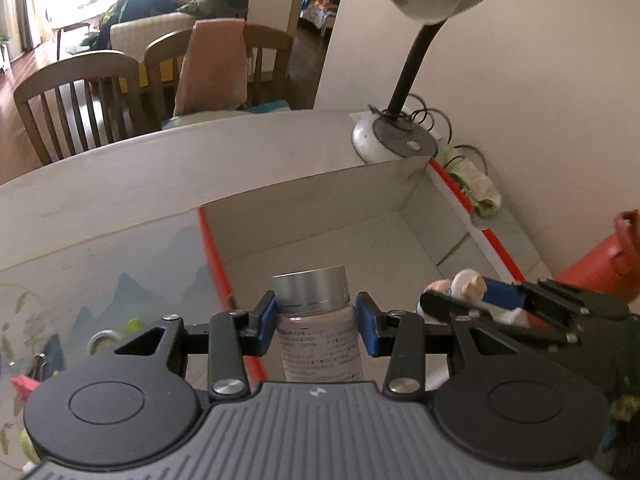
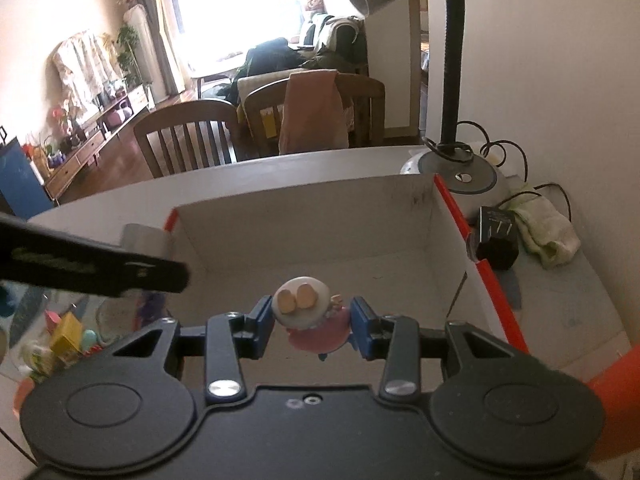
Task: Organize rigid objects
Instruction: 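Carry the jar and doll keychain over the red shoebox with both grippers, then lower the jar and doll into the box and open both grippers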
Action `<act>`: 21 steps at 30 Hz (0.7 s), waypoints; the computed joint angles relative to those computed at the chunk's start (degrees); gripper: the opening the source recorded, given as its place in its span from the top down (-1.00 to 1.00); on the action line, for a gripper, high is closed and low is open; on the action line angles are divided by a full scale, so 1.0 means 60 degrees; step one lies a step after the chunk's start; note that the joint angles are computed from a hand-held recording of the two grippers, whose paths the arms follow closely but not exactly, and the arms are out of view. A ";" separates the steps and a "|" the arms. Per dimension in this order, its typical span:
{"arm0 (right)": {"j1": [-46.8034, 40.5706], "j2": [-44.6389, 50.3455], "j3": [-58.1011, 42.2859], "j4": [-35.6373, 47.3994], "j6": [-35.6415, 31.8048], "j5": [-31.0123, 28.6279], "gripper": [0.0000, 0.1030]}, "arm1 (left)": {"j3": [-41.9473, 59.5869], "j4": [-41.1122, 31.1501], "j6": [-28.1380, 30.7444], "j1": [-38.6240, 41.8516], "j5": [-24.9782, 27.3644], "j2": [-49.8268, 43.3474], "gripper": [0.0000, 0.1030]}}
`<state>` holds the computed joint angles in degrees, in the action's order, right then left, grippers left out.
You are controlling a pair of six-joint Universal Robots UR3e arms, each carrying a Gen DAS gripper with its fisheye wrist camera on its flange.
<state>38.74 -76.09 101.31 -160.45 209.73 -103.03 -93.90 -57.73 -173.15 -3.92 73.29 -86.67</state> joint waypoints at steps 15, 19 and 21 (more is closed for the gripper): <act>-0.0801 0.0776 0.0688 -0.0630 -0.0775 0.0899 0.23 | 0.2421 0.0433 -0.0962 -0.1438 0.1384 -0.4178 0.19; -0.0928 0.0813 0.1019 -0.0835 -0.0863 0.1080 0.23 | 0.2703 0.0301 -0.1044 -0.1530 0.1428 -0.4576 0.19; -0.0929 0.0821 0.1158 -0.0892 -0.0836 0.1119 0.23 | 0.2961 0.0119 -0.1070 -0.1577 0.1414 -0.4804 0.19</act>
<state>33.17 -71.16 108.26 -165.81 204.71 -96.32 -76.14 -57.02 -179.58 -13.39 81.77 -115.50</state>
